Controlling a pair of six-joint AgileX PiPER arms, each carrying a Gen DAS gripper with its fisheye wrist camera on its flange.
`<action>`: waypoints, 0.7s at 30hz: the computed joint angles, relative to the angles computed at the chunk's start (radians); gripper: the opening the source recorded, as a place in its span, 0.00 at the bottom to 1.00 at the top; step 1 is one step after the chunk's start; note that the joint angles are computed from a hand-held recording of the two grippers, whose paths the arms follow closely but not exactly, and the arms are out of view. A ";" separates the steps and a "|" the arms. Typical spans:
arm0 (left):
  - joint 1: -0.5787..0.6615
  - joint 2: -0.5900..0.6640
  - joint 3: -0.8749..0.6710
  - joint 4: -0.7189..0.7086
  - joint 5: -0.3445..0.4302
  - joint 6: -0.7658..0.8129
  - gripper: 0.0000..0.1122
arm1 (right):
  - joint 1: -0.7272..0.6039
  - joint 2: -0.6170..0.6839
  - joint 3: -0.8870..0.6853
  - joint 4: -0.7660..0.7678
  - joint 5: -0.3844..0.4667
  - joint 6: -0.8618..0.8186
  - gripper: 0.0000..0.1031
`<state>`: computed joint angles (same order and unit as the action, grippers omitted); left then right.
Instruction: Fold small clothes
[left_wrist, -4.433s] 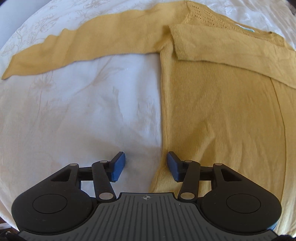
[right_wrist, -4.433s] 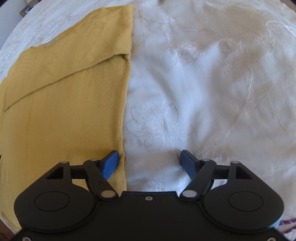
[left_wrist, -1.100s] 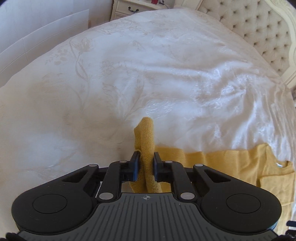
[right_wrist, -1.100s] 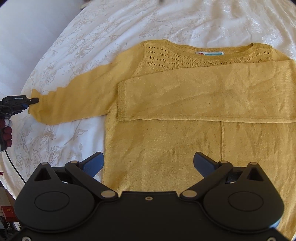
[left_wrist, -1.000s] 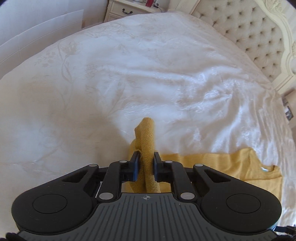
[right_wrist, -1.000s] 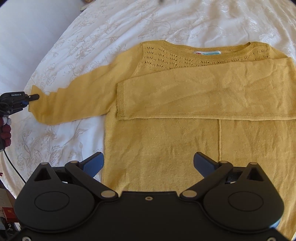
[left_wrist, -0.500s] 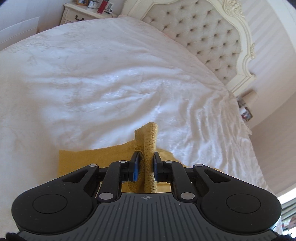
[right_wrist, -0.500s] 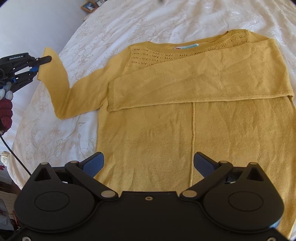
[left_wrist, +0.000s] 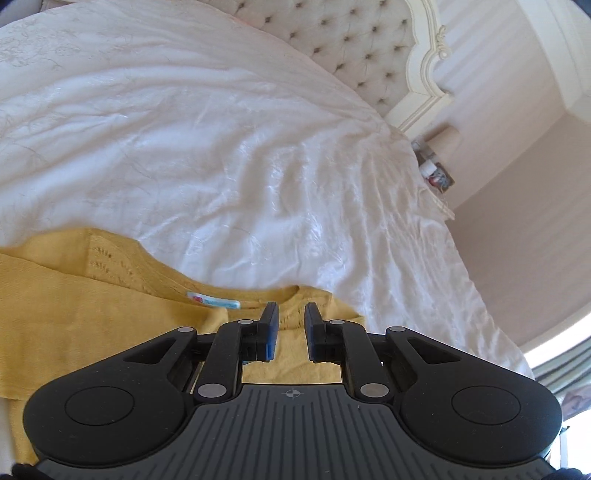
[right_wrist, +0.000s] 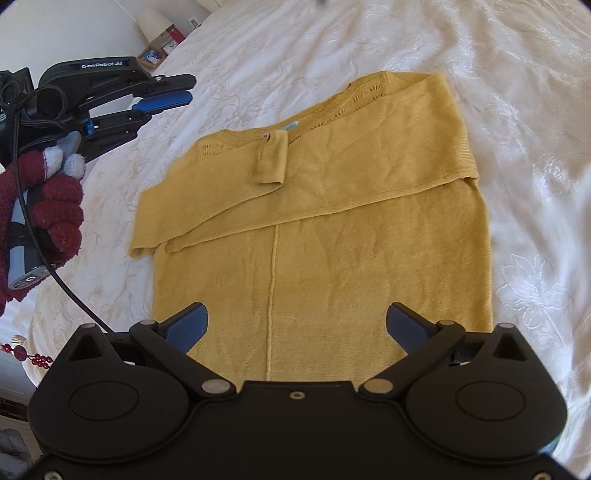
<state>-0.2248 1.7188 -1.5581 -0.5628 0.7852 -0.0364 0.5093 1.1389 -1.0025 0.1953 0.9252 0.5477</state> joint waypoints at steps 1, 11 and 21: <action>-0.025 0.010 -0.008 0.028 -0.003 -0.022 0.14 | -0.012 -0.012 0.009 0.003 0.004 -0.007 0.99; -0.078 -0.112 0.166 0.370 0.010 -0.186 0.36 | -0.068 -0.001 0.007 -0.015 -0.038 -0.025 0.99; 0.060 -0.233 0.422 0.482 0.029 -0.250 0.36 | 0.019 0.254 -0.223 -0.080 -0.026 -0.084 0.99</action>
